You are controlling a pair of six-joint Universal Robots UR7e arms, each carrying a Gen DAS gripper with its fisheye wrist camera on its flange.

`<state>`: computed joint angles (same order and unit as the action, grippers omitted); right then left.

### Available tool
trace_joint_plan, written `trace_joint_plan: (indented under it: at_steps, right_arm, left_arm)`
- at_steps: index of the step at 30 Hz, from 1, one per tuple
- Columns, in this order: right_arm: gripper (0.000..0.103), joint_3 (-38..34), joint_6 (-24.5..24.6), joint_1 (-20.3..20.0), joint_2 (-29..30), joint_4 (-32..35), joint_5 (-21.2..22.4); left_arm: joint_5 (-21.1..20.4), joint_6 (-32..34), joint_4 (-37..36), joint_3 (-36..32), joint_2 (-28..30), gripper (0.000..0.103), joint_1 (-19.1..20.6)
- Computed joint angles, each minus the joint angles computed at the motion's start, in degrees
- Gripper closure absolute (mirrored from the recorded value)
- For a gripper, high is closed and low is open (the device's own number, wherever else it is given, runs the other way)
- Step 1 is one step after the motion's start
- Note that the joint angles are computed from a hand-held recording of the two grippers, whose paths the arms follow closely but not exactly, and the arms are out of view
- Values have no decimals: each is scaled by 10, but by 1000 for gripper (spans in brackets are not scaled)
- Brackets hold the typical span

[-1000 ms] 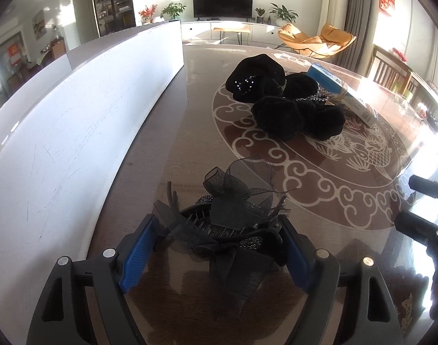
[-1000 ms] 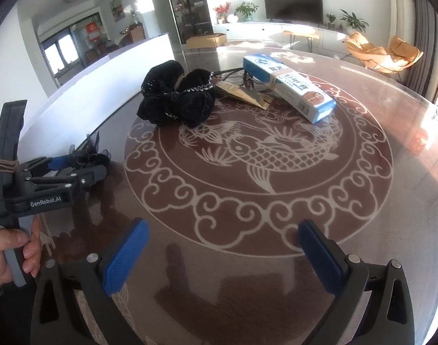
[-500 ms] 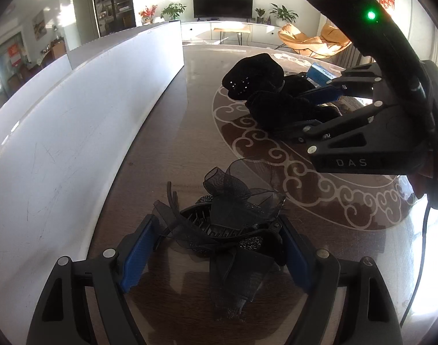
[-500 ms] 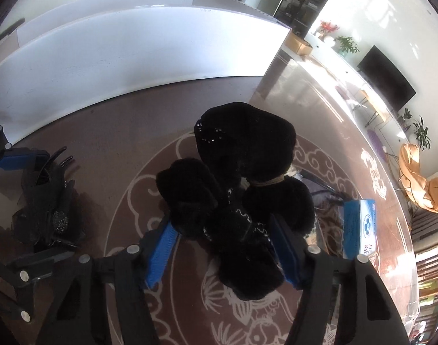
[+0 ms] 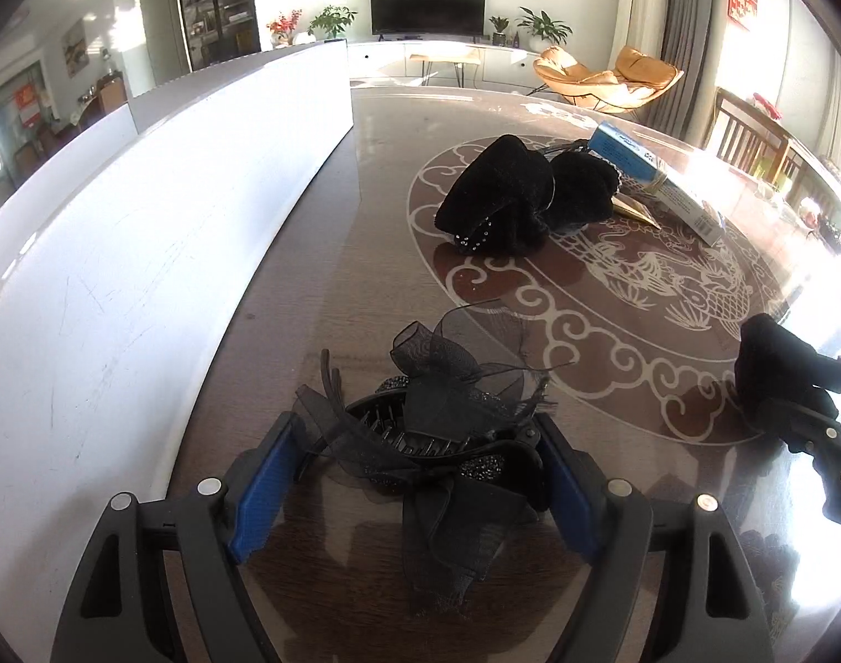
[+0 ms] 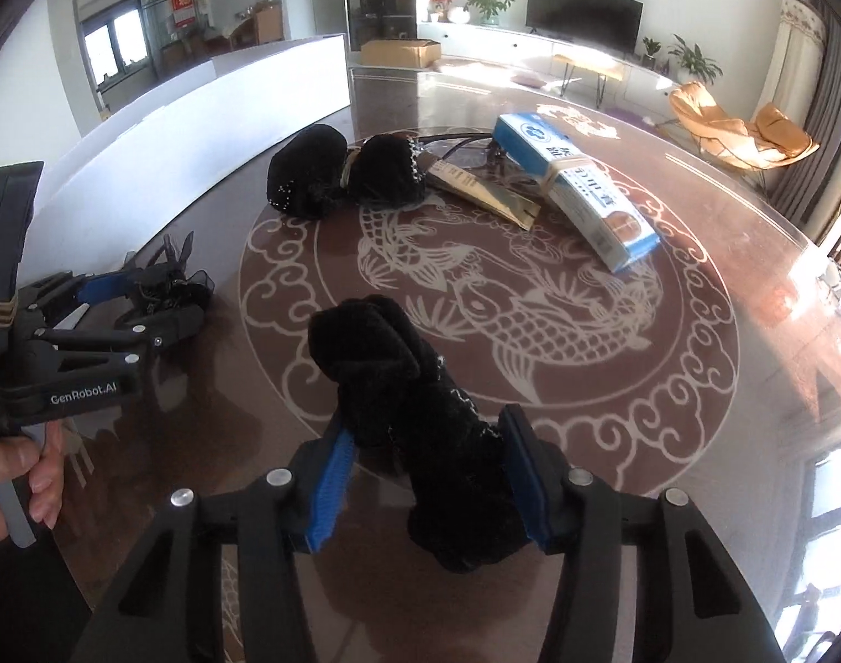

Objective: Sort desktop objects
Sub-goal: 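Lift the fascinator and velvet bow off the table with both tools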

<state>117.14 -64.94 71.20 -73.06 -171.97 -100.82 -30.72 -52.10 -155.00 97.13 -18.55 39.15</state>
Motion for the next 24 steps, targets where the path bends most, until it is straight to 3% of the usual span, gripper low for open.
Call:
trace_joint_plan:
  at_steps: [1,3,9,11,13,24]
  right_arm:
    - [20,0,0,-6,-3,-3,9]
    - [7,-5,-8,-10,2,-22,15]
    - [5,-10,-60,-20,18,-20,5]
    - [0,-11,-58,-24,18,-16,12]
    - [0,-20,-35,-30,16,11,21]
    - [0,-18,-38,-29,18,3,19]
  left_arm:
    - [0,0,0,0,0,23,0]
    - [0,0,0,0,0,23,0]
    - [0,0,0,0,0,23,0]
    - [0,0,0,0,0,23,0]
    - [0,0,0,0,0,23,0]
    - [0,0,1,1,0,23,-1]
